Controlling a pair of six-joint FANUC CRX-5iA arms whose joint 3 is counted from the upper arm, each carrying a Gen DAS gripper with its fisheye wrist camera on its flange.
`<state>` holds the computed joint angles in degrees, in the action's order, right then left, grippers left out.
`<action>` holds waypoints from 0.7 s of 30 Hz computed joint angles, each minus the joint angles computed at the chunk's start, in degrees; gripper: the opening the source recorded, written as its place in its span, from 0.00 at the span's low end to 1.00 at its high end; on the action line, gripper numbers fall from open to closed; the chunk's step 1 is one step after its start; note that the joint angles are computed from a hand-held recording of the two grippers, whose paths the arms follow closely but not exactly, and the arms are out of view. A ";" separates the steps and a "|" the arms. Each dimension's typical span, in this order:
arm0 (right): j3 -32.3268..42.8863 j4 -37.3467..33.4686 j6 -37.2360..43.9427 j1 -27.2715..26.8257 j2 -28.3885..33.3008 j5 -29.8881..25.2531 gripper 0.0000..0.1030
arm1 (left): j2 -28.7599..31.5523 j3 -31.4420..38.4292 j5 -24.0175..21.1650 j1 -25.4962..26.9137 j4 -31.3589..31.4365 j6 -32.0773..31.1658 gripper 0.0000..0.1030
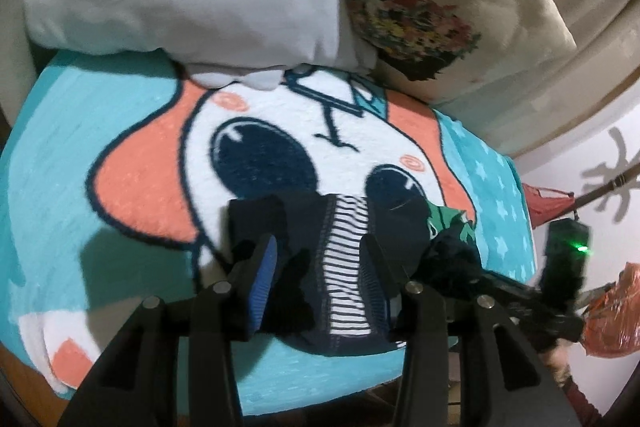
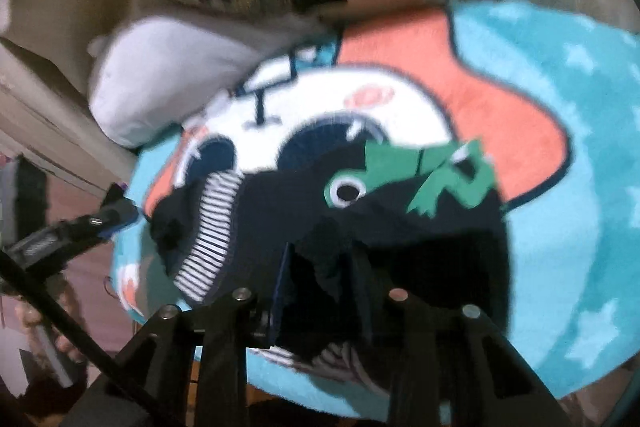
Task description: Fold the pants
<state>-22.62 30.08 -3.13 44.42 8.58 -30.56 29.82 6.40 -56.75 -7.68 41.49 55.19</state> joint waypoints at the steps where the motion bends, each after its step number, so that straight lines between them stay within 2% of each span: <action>1: 1.47 -2.21 2.56 -0.18 1.42 -0.48 0.32 | -0.17 -0.47 0.31 0.33 0.09 0.22 0.40; 5: 7.09 -8.34 10.82 -0.50 4.56 -5.66 0.34 | -0.68 -1.89 1.15 1.86 -0.70 2.37 0.40; 8: 9.26 -6.14 11.53 0.77 4.01 -10.63 0.35 | -0.80 -3.31 1.32 3.11 -0.04 3.81 0.42; 10: 10.52 -5.72 13.07 1.27 3.87 -11.09 0.40 | -0.81 -4.59 1.10 3.90 0.91 3.97 0.43; 12: 13.51 -9.68 18.14 0.91 4.69 -9.39 0.49 | -1.10 -5.99 1.26 4.35 1.42 3.64 0.43; 15: 21.80 -20.16 29.86 -0.42 9.01 -9.02 0.53 | -1.65 -7.37 1.47 4.76 1.45 3.36 0.43; 18: 33.58 -29.83 41.18 -2.11 15.83 -13.91 0.58 | -2.85 -9.50 2.02 5.43 2.33 2.38 0.43; 21: 45.35 -32.52 47.16 -2.61 23.21 -21.42 0.63 | -3.95 -11.46 2.60 6.10 3.38 1.69 0.43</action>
<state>22.73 -2.44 44.03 41.81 31.79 -51.98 25.87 -5.06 -54.15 -1.57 44.87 56.89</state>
